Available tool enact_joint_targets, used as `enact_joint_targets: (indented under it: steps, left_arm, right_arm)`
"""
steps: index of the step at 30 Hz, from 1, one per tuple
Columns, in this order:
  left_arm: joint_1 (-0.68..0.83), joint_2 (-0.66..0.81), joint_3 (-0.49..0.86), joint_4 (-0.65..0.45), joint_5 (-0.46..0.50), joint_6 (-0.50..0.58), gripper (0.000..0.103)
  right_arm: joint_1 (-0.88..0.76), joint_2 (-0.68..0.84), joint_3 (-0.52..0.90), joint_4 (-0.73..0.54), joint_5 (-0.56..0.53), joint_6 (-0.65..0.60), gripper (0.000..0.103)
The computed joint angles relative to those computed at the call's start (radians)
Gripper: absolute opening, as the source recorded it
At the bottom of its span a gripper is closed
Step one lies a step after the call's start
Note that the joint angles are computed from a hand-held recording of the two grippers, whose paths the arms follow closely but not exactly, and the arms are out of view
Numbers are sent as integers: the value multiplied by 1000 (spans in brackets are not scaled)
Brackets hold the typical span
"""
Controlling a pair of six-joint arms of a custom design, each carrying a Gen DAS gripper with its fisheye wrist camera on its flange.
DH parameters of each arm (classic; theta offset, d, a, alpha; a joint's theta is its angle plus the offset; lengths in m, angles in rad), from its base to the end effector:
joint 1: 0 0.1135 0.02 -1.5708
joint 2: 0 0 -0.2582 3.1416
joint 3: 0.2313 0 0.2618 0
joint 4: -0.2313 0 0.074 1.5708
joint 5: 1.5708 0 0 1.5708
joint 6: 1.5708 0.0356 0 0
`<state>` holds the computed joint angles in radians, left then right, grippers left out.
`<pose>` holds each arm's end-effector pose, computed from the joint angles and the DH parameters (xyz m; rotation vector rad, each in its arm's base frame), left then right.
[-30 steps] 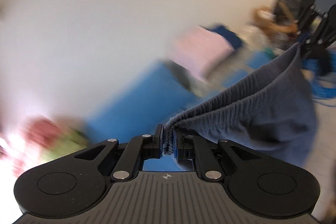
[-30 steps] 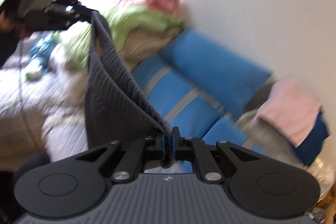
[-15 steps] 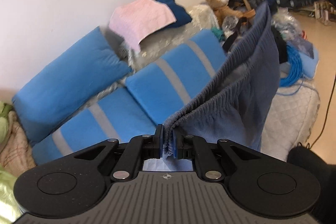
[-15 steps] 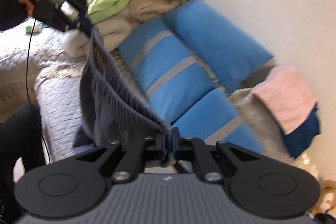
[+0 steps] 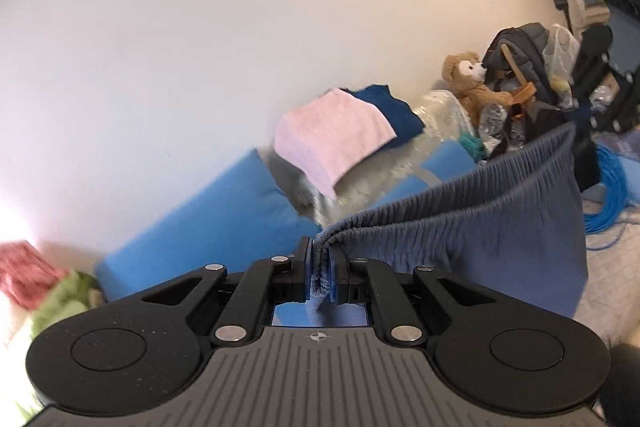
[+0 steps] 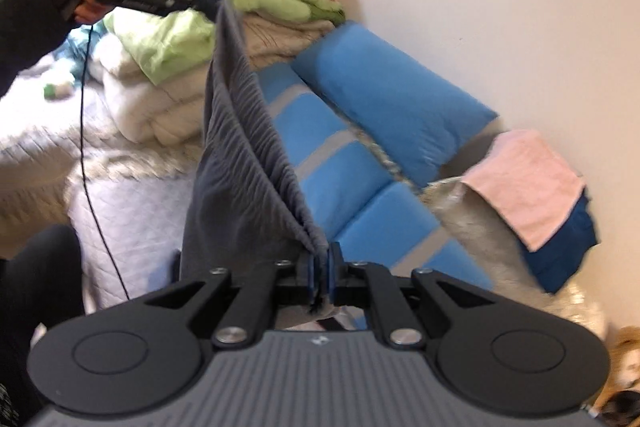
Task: Fold clothes
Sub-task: 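Lift the sweatpants with both grippers and shake them out in the air, then lower the sweatpants onto the bed with both grippers and open them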
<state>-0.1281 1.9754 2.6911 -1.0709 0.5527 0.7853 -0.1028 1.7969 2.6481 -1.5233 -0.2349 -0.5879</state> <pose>0.3669 -0.0661 0.5271 1.1352 1.4886 -0.0807 0.2850 -0.0211 0.5287 -0.6558 2.1248 -0.1160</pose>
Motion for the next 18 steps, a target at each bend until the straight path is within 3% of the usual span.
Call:
enact_joint_targets:
  steps: [3,7,12,18]
  left_arm:
    - [-49,-38,-81,38,-68,50,7]
    - [-129,-50,-226,91,-136,89,8]
    - [-244,-14,-405,242,-204,49,8]
    - [-413,115,-455,433,-304,-13,8]
  right_arm:
    - [-14,-101,-225,109,-29,51,0]
    - [-22,-232,-513,224,26,114,0]
    - [-67,-396,-845,321,54,141,0]
    - [-240,-520,-1099,392,-8,157,0]
